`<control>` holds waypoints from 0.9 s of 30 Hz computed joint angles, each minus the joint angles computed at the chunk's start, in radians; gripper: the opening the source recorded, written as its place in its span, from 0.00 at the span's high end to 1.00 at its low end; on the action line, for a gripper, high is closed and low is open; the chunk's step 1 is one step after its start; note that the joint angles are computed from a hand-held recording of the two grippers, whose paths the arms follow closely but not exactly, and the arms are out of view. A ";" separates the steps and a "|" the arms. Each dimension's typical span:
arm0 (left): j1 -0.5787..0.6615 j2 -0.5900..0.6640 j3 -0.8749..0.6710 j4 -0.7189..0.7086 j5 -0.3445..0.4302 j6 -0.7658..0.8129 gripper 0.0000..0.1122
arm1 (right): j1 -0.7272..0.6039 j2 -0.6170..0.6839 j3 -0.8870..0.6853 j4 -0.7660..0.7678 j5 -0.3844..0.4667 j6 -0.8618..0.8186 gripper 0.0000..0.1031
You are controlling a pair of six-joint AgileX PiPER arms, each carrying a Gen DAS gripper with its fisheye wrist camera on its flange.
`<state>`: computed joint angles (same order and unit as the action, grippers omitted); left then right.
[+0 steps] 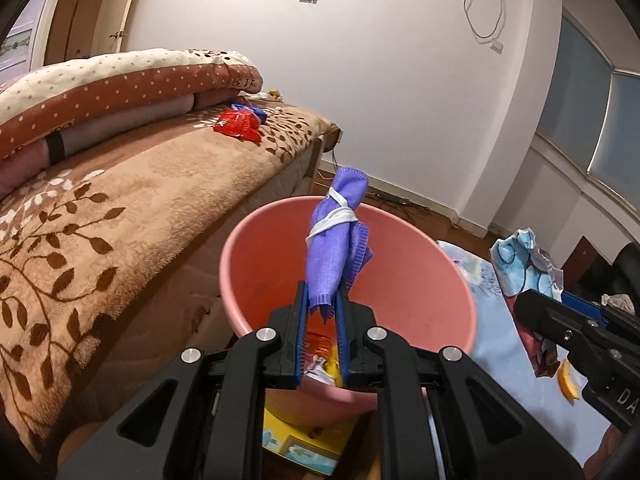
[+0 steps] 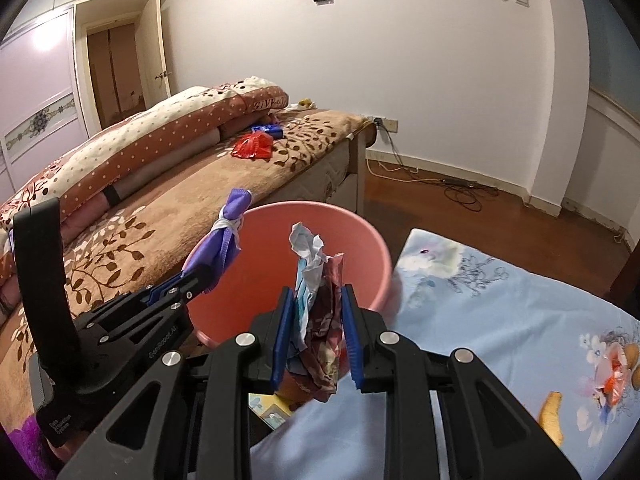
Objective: Collect trash
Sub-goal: 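Carry the purple cloth and wrapper in both tools over the pink bucket, then open both tools to drop the purple cloth and striped wrapper into the bucket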
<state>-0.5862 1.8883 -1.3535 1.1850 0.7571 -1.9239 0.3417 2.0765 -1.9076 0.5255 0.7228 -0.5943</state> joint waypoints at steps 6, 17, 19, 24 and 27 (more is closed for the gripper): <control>0.039 0.003 0.019 -0.013 -0.055 0.019 0.89 | 0.019 0.063 -0.093 -0.036 0.041 0.058 0.77; 0.086 0.013 0.033 -0.046 -0.128 0.051 0.89 | 0.053 0.175 -0.266 -0.091 0.108 0.155 0.77; 0.089 0.016 0.030 -0.046 -0.130 0.057 0.89 | 0.056 0.192 -0.291 -0.102 0.118 0.171 0.77; 0.091 0.018 0.031 -0.044 -0.137 0.055 0.89 | 0.059 0.227 -0.338 -0.129 0.134 0.203 0.77; 0.094 0.019 0.030 -0.045 -0.141 0.053 0.89 | 0.058 0.238 -0.351 -0.136 0.139 0.211 0.76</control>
<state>-0.4924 1.9073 -1.3233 1.1405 0.6157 -1.8709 0.4001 2.3146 -2.2588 0.3890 0.8622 -0.3828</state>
